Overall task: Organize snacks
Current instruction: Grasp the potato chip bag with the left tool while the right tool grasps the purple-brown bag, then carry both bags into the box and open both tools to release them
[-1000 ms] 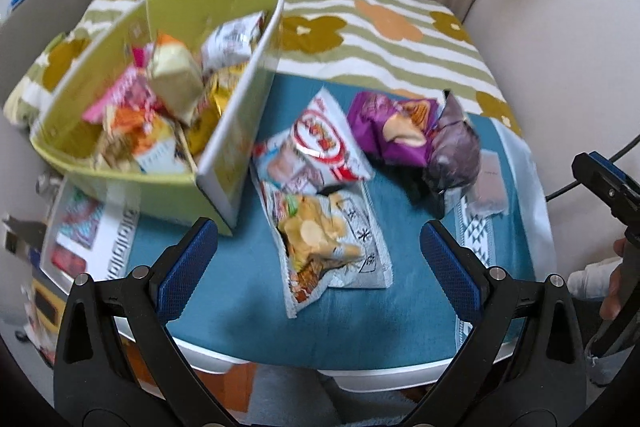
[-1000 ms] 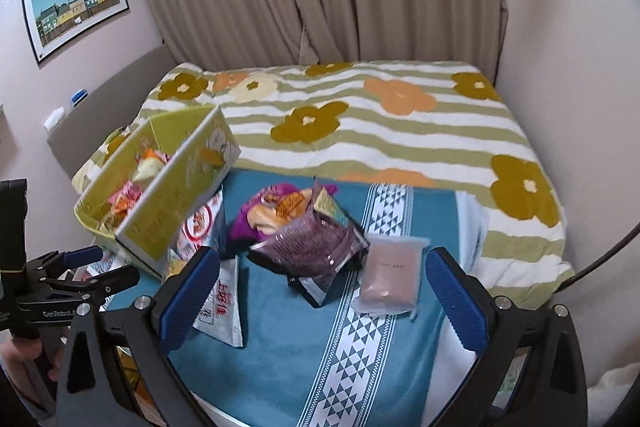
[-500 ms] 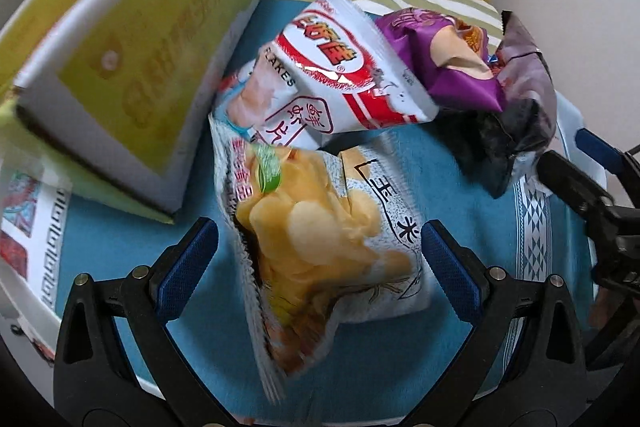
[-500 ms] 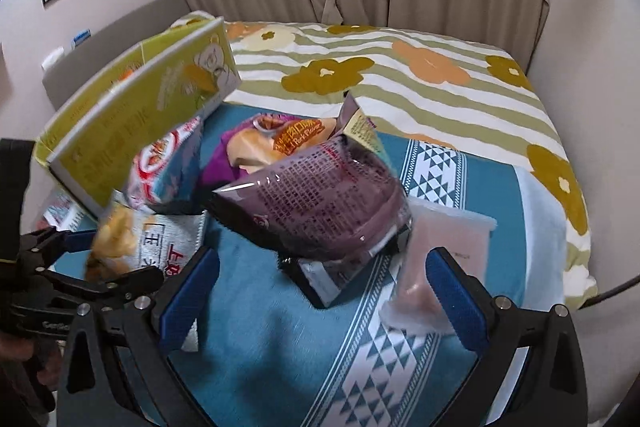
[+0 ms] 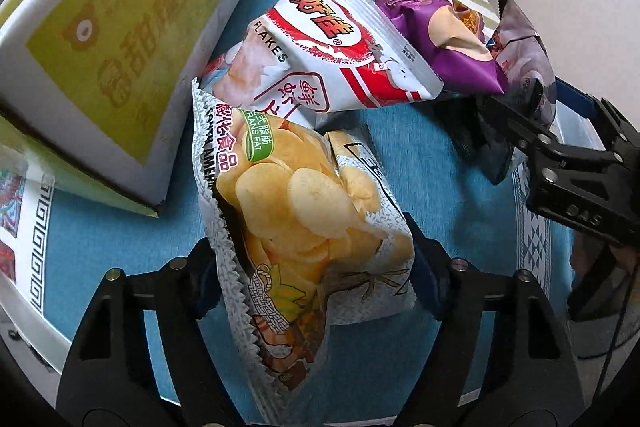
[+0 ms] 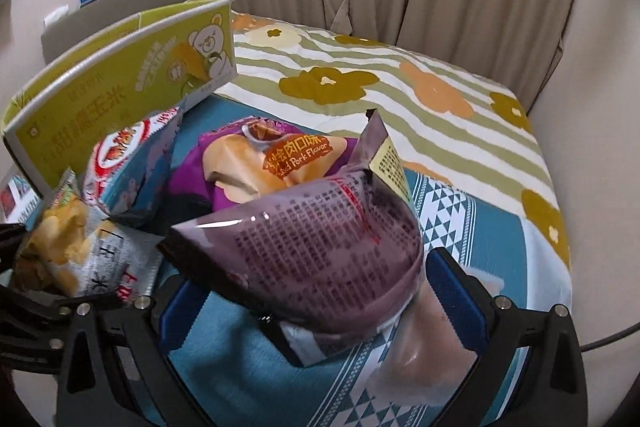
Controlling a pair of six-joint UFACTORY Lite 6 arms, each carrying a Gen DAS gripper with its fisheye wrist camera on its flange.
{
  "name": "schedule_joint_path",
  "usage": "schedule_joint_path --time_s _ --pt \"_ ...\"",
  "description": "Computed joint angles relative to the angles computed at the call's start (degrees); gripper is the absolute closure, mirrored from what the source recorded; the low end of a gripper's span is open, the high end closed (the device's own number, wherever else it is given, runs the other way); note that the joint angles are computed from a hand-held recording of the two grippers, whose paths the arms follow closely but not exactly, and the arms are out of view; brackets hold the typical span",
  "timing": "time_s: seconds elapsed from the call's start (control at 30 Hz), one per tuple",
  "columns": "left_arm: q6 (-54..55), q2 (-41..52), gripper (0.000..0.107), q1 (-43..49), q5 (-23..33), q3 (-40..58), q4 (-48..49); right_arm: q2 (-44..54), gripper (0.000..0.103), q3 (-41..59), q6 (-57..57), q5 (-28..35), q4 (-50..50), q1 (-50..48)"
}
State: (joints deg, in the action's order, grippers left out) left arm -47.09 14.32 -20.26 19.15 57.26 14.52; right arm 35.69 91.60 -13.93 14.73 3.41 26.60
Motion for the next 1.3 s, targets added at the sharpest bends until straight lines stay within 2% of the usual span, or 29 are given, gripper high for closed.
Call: schedule_joint_path --time_s 0.27,0.3,0.47,0.6,0.8,0.9,1.07,1.3 --pt "-0.9 -2.5 0.035 -0.6 0.0 -2.4 1.2 2.8 0.002 2.3 2.5 -1.3 -4.2 0.6" --pt "-0.9 -2.6 0.035 -0.6 0.0 -2.5 1.3 2.7 0.008 2.0 1.8 -1.7 -3.5 0.5" --pt "-2.3 -3.9 0.036 -1.3 1.0 -2.9 2.5 -0.1 0.024 -1.8 -4.7 -2.9 3.4 -0.2" --pt "-3.4 -5.0 0.036 -2.0 1.5 -3.1 3.6 -2.8 0.03 -5.0 -5.9 -3.9 5.7 -0.4" --pt "-5.7 -8.6 0.036 -4.3 3.7 -3.1 5.5 -9.7 0.031 -10.5 -7.6 -3.3 9.6 -0.6" --pt "-7.3 -11.5 0.036 -6.1 5.8 -3.0 7.0 -13.8 0.032 -12.5 0.3 -1.7 2.5 0.3" --pt "-8.9 -15.9 0.036 -8.9 9.8 -1.4 8.7 -20.8 0.032 -14.2 5.1 2.4 -0.1 0.6" --pt "-9.8 -21.1 0.036 -11.6 17.0 3.2 10.9 -25.2 0.032 -9.6 7.8 10.0 -1.0 0.6"
